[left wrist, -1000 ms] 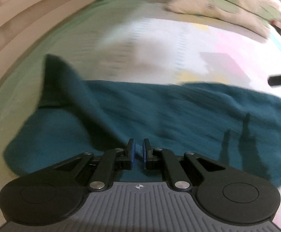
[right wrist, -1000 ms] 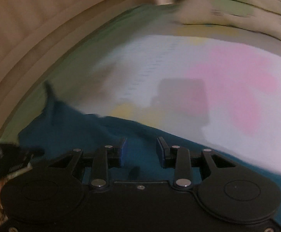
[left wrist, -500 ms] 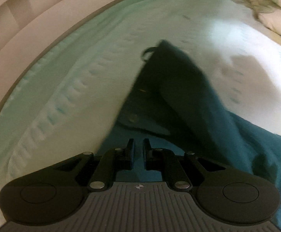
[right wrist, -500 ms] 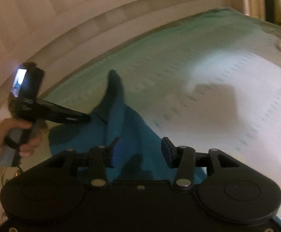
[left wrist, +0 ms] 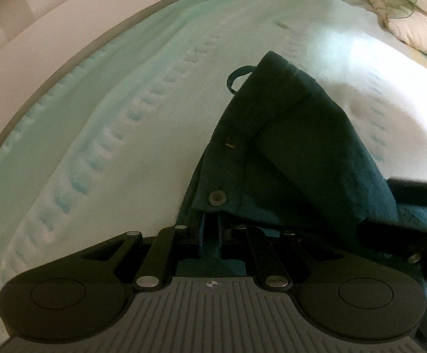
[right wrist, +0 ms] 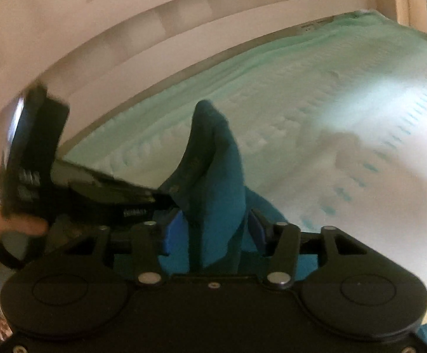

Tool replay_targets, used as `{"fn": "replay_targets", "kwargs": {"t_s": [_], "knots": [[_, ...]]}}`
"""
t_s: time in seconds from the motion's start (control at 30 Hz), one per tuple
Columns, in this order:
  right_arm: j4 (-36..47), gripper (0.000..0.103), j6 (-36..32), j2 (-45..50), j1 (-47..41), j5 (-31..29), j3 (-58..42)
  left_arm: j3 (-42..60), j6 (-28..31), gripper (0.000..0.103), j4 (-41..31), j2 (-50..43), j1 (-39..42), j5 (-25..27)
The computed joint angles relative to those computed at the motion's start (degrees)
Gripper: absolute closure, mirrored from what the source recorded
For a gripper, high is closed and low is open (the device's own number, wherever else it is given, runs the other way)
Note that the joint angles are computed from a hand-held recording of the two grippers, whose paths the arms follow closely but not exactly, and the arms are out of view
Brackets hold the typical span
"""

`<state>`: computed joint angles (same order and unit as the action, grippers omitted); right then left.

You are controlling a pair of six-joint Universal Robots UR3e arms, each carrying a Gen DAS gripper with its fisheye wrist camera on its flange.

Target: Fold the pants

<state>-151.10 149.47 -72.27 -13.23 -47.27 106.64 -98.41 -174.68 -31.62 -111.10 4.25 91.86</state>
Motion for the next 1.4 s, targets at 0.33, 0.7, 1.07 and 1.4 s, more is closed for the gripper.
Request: {"fn": "replay_targets", "kwargs": {"t_s": [0.33, 0.7, 1.07, 1.4], "knots": [[17.36, 0.093, -14.78, -16.67, -1.71, 6.65, 6.28, -1.3, -9.58, 0.092, -0.73, 9.19, 8.64, -0.5], [20.83, 0.093, -18.73, -19.61, 6.19, 0.46, 16.67, -5.03, -7.57, 0.092, -1.44, 14.12, 4.69, -0.56], [47.57, 0.075, -37.26, -24.69, -9.97, 6.67, 6.74, -11.32, -3.16, 0.092, -2.81, 11.15, -0.17, -1.42], [44.5, 0.055, -49.68, -31.25, -18.28, 1.18, 16.76, -5.89, -4.0, 0.092, -7.26, 7.19, 0.1, 0.86]]}}
